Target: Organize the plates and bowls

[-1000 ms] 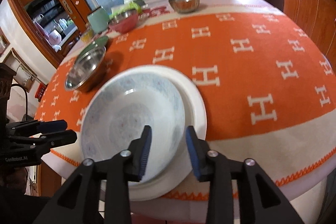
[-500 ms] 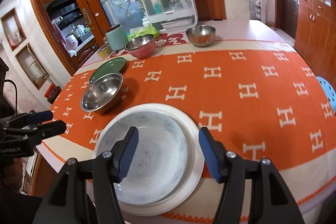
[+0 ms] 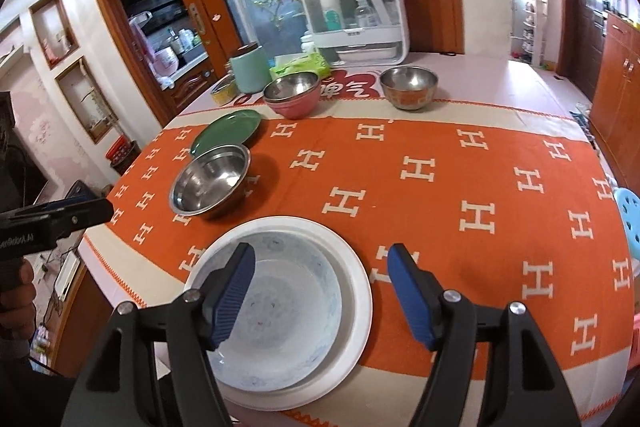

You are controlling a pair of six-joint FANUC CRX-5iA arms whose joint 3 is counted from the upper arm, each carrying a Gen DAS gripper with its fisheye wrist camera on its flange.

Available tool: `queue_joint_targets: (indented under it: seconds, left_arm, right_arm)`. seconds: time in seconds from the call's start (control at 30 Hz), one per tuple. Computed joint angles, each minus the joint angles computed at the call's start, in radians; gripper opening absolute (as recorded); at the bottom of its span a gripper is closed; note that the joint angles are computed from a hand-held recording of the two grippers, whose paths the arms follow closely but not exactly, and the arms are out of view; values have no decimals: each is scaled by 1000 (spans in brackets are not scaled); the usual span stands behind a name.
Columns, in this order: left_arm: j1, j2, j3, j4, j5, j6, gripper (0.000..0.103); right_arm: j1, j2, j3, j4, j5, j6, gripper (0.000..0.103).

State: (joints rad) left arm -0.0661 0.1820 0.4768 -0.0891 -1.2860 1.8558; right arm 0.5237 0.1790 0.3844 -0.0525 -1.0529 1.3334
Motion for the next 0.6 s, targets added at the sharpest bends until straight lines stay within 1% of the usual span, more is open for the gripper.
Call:
queue_joint_targets:
  seconds: [0.1, 0.2, 0.27, 0.37, 0.47, 0.5, 0.6]
  left_arm:
    - [1, -10, 3, -19, -2, 48, 80]
    - [-2, -6, 37, -63, -41, 92, 80]
    - [7, -20, 33, -74, -38, 115, 81]
    - [30, -41, 29, -85, -38, 144, 84]
    - [56, -47, 36, -77, -50, 143, 84]
    - [64, -43, 47, -76, -64, 135, 84]
    - [95, -38, 63, -58, -71, 100, 86]
  right_arm:
    - [-11, 17, 35, -27, -16, 41, 69]
    - [-20, 40, 80, -54, -45, 71, 70]
    - [-27, 53, 109, -86, -54, 107, 70]
    - [-23, 66, 131, -86, -53, 116, 70]
    - [-25, 81, 163, -115, -48, 136, 70]
    - [-21, 88, 173, -110, -46, 138, 71]
    - [1, 100, 190, -83, -21, 128, 75]
